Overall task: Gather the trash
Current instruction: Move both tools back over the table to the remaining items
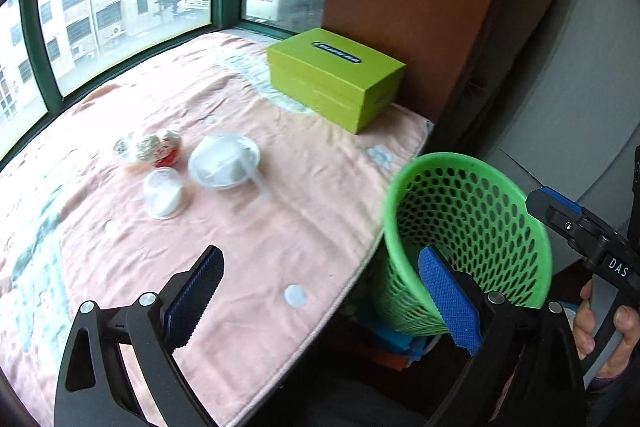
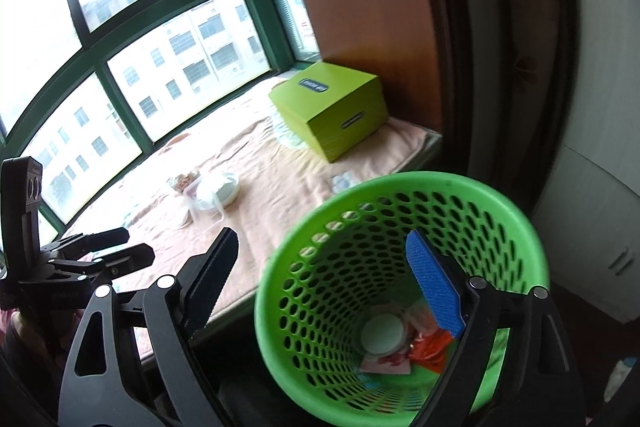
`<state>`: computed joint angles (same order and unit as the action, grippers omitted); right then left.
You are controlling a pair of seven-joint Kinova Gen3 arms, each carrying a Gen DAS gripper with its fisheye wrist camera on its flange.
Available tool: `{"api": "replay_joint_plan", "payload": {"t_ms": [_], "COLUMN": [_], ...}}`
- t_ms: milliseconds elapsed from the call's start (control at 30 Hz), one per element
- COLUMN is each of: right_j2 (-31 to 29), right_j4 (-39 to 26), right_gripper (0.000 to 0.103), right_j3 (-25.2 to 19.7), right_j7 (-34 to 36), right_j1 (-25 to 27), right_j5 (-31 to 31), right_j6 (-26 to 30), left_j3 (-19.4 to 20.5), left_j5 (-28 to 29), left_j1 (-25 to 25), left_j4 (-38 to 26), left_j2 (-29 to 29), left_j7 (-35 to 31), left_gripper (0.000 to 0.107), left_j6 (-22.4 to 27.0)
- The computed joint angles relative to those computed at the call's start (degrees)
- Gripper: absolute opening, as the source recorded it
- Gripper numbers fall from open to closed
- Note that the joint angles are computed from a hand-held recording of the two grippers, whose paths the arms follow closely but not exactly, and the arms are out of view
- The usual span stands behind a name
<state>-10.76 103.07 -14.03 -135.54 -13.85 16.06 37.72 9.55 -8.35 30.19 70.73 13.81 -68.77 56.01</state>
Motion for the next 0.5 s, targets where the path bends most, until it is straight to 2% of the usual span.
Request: {"api": "replay_joint_plan", "payload": {"t_ms": [233, 500], "right_j2": [7.7, 17.58], "right_j4": [-6.68, -16.21], "right_gripper": [0.086, 0.086], "right_j3": [-0.2, 2.99], "right_j7": [2.59, 8.93], "right_j1": [-4.8, -11.53], "right_j5": [0.76, -2.56], "right_j6": [0.93, 3.0], "left_j3": [-2.09, -3.6], "left_j5": [-0.15, -1.1], "left_j1": [-4.84, -10.58], "left_j4": [4.0, 6.78], "left_j2": [-2.85, -4.57], "left_j7": [1.12, 0.85], "left_gripper": [0.095, 0.095], "left_j6": [-0.81, -1.06]}}
